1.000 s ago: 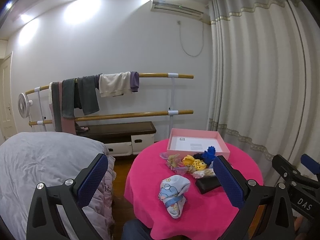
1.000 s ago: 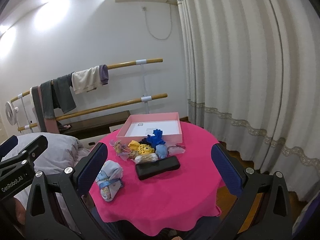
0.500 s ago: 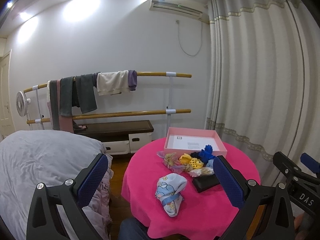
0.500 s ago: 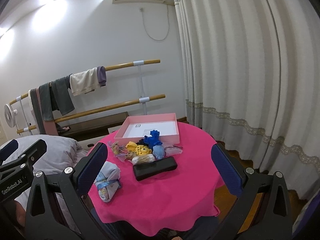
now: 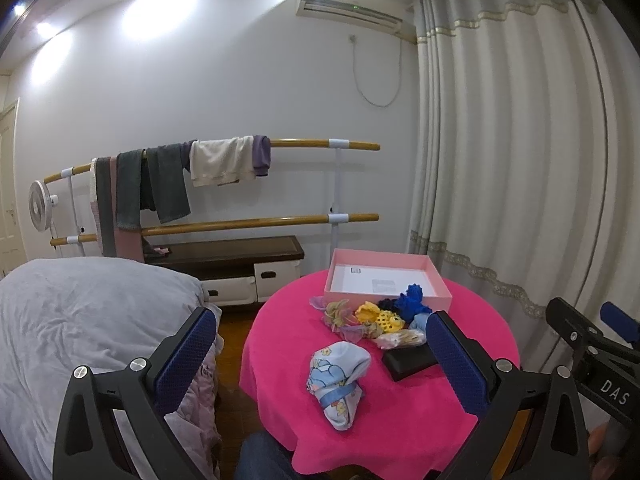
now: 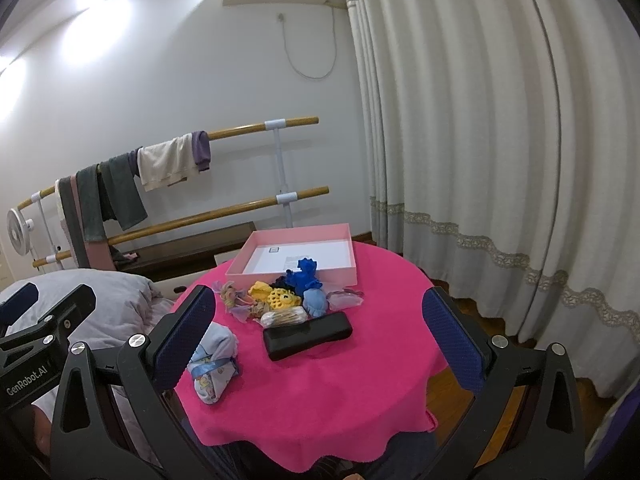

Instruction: Organize soft objects

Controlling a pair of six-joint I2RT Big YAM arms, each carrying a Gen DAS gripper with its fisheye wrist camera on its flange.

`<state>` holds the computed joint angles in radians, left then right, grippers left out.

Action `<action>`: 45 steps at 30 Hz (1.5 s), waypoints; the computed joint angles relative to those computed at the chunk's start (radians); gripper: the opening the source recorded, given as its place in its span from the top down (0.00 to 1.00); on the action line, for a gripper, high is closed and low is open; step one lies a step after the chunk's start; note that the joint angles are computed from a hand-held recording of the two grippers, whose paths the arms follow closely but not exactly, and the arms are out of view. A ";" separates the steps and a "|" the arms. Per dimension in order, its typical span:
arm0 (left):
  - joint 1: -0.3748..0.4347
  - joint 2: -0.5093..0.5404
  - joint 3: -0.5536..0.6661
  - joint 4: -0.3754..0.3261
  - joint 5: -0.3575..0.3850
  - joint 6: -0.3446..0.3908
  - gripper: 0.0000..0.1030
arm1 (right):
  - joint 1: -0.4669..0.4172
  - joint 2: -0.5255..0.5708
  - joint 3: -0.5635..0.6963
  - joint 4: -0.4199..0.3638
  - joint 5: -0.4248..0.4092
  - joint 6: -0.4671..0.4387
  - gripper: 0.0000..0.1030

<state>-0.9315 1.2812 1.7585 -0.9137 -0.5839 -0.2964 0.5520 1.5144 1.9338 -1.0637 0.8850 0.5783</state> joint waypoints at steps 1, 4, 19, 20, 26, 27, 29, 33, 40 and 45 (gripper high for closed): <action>0.000 -0.001 -0.003 0.002 0.001 0.001 0.00 | -0.001 0.003 0.003 -0.002 -0.002 0.001 0.00; 0.006 0.003 -0.002 -0.003 0.009 -0.003 0.00 | -0.005 0.013 0.014 -0.012 -0.010 0.003 0.00; 0.080 0.098 0.042 -0.072 0.093 -0.033 0.00 | -0.081 0.080 0.034 -0.042 -0.153 -0.010 0.00; 0.085 0.110 0.052 -0.084 0.100 -0.034 0.00 | -0.086 0.084 0.032 -0.040 -0.163 -0.010 0.00; 0.111 0.175 0.090 -0.125 0.148 -0.032 0.00 | -0.133 0.118 0.024 -0.042 -0.241 -0.004 0.00; 0.117 0.190 0.102 -0.135 0.155 -0.034 0.00 | -0.139 0.122 0.024 -0.043 -0.251 -0.005 0.00; 0.130 0.221 0.118 -0.141 0.166 -0.036 0.00 | -0.158 0.140 0.034 -0.053 -0.279 -0.007 0.00; 0.159 0.293 0.164 -0.160 0.201 -0.043 0.00 | -0.185 0.172 0.047 -0.064 -0.324 -0.019 0.00; 0.197 0.427 0.262 -0.209 0.260 -0.039 0.00 | -0.235 0.239 0.073 -0.095 -0.408 -0.003 0.00; 0.222 0.509 0.327 -0.239 0.290 -0.049 0.00 | -0.258 0.282 0.095 -0.115 -0.466 -0.002 0.00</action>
